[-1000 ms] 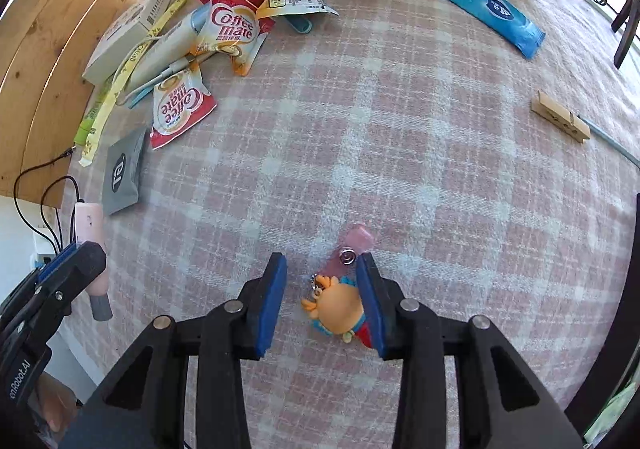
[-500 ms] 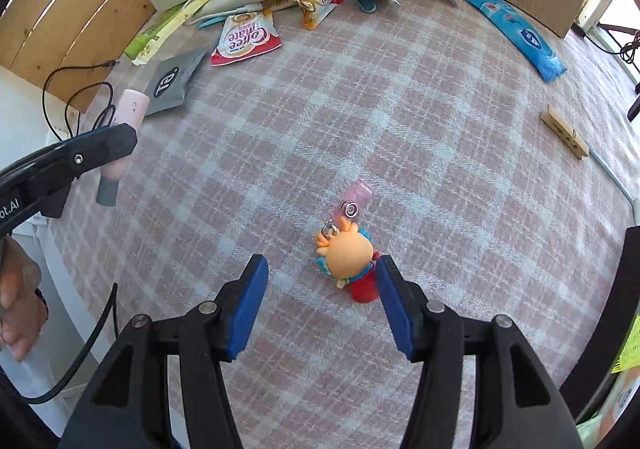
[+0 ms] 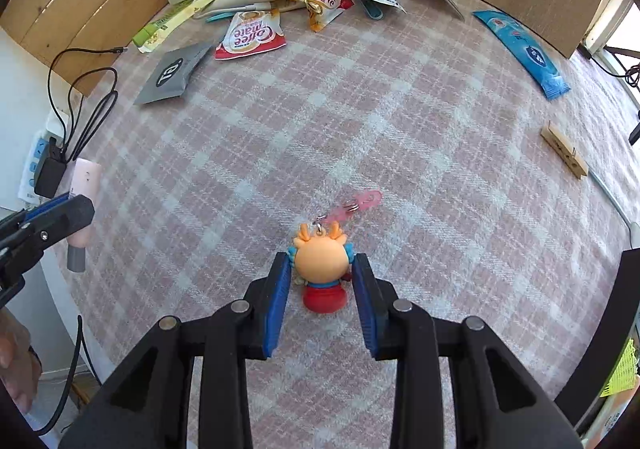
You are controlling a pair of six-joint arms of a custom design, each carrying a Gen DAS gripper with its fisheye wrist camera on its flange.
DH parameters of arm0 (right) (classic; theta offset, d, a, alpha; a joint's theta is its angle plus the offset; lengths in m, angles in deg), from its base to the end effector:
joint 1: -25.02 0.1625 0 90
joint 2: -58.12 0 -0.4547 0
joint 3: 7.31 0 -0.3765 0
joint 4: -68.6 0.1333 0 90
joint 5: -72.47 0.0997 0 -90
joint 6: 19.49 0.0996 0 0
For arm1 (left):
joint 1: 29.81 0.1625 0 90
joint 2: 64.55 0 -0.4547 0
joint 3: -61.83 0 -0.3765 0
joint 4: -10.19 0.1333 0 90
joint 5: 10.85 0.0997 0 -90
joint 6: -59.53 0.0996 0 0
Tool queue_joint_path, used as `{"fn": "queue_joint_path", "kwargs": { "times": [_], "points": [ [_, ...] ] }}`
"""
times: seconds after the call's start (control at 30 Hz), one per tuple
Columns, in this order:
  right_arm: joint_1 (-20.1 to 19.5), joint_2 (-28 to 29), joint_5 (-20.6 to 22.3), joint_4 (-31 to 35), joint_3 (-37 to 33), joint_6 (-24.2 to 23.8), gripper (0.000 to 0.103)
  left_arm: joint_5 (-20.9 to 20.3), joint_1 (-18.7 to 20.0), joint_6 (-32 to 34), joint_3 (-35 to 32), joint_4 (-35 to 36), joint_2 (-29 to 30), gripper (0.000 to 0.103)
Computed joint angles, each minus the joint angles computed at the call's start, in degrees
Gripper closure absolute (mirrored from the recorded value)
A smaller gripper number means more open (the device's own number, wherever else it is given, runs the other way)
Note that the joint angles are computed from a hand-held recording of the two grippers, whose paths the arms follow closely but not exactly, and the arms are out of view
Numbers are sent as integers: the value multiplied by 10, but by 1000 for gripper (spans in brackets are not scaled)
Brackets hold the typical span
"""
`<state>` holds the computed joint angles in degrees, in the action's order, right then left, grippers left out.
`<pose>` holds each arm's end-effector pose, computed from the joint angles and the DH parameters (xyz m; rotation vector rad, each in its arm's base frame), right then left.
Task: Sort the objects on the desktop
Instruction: 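Lift the pink bottle with the left gripper while the right gripper lifts the orange toy, then carry the bottle and toy into the black tray and open both grippers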
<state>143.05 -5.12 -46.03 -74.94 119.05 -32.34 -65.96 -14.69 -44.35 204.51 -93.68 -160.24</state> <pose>0.2913 -0.3646 0.1298 0.9689 -2.4398 -0.1300 -0.1923 -0.2491 0.2168 -0.3931 2.4373 -0.7645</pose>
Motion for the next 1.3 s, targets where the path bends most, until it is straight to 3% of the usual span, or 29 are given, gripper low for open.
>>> {"fn": "queue_joint_path", "kwargs": {
  "times": [0.17,0.27,0.3,0.47,0.63,0.8,0.87,0.9,0.93,1.03,1.3],
  "points": [
    [-24,-102,74,37,20,-27,72,-14,-24,0,-26,-68,97,84],
    [-49,-184,74,72,30,-65,72,-9,-25,53,-54,-149,175,84],
    [-78,-197,78,85,14,-87,72,-6,-25,76,-66,-179,202,84],
    [-150,-293,73,124,-7,-129,72,-10,-17,199,-133,-324,329,84],
    [-224,-365,65,145,-46,-153,72,-39,-8,308,-218,-400,434,84],
    [-298,-415,59,145,-85,-168,72,-60,-4,369,-282,-434,499,84],
    [-324,-428,74,151,-97,-173,70,-70,-3,392,-305,-422,515,73],
    [-332,-433,76,152,-102,-166,66,-71,-4,399,-317,-409,522,71],
    [-339,-438,74,151,-106,-157,56,-64,-8,398,-327,-389,526,71],
    [-350,-453,73,140,-106,-148,41,-64,-9,401,-345,-351,532,71],
    [-337,-484,76,143,-80,-145,39,-29,-29,381,-351,-278,516,71]
  ]
}}
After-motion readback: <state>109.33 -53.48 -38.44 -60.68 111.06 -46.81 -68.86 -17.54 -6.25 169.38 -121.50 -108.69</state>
